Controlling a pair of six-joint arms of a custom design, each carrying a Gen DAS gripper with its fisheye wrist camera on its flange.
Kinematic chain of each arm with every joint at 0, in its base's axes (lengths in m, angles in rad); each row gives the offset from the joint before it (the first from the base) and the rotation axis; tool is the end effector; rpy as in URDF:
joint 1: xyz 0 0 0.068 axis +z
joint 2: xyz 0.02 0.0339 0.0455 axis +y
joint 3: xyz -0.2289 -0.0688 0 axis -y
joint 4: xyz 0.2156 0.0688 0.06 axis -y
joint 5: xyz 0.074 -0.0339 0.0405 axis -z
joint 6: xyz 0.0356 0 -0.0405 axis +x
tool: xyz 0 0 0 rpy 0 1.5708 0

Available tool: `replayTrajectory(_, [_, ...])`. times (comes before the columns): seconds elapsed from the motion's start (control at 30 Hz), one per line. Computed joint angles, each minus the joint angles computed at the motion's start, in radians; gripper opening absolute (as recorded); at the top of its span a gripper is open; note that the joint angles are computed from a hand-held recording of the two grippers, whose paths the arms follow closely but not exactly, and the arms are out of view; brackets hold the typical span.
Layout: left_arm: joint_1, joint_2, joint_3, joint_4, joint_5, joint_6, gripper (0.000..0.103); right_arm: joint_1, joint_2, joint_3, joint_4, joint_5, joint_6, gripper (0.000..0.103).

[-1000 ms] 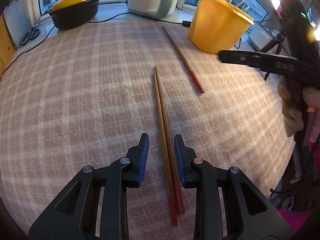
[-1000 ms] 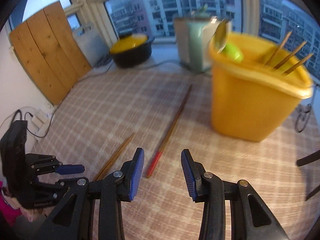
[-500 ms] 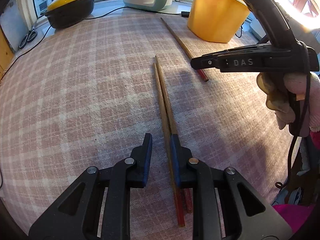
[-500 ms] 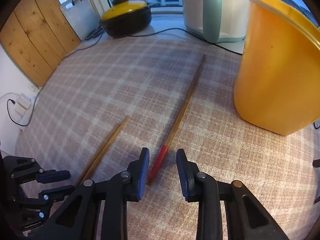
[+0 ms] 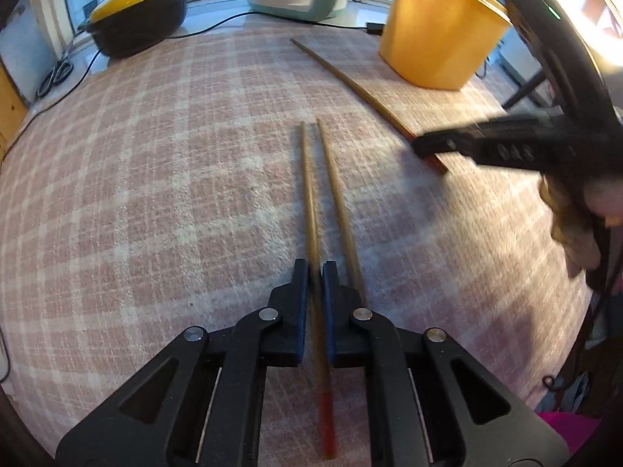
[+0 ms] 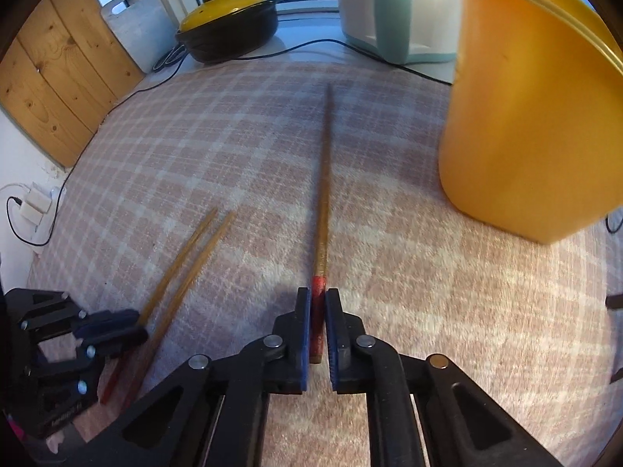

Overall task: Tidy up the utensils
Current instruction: 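Grasp a red-tipped chopstick with the left tool while the right tool grasps another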

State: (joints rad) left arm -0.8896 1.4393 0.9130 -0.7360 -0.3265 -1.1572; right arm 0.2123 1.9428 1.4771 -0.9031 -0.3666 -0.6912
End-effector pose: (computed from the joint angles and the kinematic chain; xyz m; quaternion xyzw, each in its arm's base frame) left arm 0.1595 -0.1787 0.1814 -0.1548 0.9629 -0.0459 0.2160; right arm 0.3339 0.0850 0.1785 -0.4436 0.8721 0.1527 0.1393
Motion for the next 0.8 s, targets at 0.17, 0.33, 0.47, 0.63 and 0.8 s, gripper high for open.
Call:
replayTrajectory(0.17, [0.031, -0.002, -0.008, 0.000, -0.011, -0.001, 0.005, -0.043, -0.038, -0.046, -0.048, -0.013, -0.048, 0.005])
replayTrajectory(0.33, [0.063, 0.007, 0.001, -0.008, 0.005, 0.039, 0.005, -0.062, -0.065, -0.073, -0.104, -0.003, -0.133, 0.013])
replayTrajectory(0.47, [0.104, 0.023, 0.021, -0.015, 0.036, 0.072, 0.006, -0.040, -0.082, -0.062, -0.104, 0.003, -0.154, 0.028])
replayTrajectory(0.63, [0.157, 0.068, 0.060, -0.013, 0.049, 0.145, 0.007, 0.034, -0.033, 0.024, -0.080, 0.024, -0.092, 0.027])
replayTrajectory(0.8, [0.214, 0.049, 0.024, 0.051, 0.079, 0.202, 0.006, 0.115, 0.071, 0.146, -0.059, 0.079, -0.013, 0.025])
